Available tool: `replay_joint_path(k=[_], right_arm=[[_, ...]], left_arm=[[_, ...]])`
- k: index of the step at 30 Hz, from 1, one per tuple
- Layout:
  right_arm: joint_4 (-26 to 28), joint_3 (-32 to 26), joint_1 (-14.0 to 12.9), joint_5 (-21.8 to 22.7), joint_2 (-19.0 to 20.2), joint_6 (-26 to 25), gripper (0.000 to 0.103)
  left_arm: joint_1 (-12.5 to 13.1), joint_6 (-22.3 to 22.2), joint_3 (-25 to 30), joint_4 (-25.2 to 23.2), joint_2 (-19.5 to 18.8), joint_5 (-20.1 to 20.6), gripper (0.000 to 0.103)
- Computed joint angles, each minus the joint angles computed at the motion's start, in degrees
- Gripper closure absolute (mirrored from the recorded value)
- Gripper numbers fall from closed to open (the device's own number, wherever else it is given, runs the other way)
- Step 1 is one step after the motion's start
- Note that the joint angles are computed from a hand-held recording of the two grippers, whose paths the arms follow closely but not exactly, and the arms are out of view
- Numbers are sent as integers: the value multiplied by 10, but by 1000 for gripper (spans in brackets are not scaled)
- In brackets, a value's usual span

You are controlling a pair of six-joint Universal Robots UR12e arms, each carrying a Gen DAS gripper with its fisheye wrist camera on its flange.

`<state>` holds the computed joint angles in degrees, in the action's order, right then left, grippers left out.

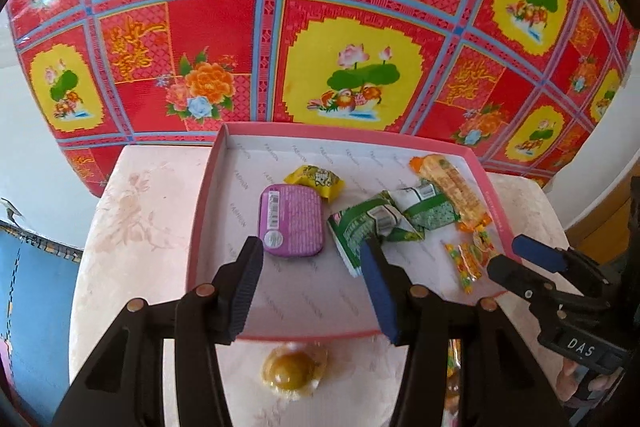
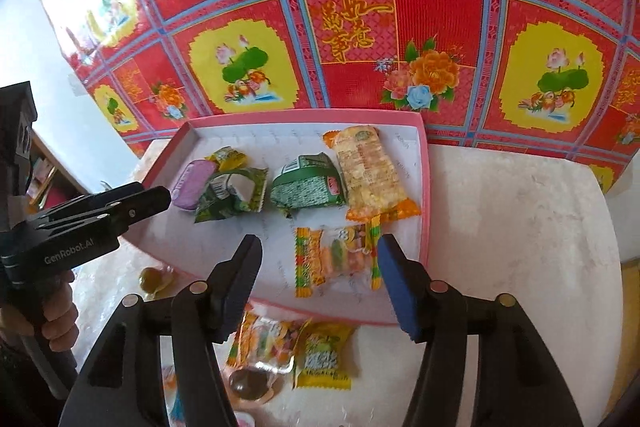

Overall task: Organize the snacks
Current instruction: 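Open both tools to drop the tin and candy packet into the box, then withdraw both tools toward the round wrapped snack and the yellow packet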

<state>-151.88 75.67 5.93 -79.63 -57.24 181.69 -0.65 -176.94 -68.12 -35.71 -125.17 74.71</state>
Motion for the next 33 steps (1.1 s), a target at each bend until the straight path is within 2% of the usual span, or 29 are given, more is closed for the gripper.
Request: replay_joint_path(k=[11, 20, 33], right_arm=[[-8, 45, -6, 11, -28, 15, 42], [7, 69, -8, 13, -40, 16, 42], [26, 72, -9, 17, -39, 21, 42]], left_arm=[[11, -15, -58, 8, 37, -3, 50], [12, -6, -82, 5, 48, -5, 50], [11, 4, -100, 6, 53, 3, 50]])
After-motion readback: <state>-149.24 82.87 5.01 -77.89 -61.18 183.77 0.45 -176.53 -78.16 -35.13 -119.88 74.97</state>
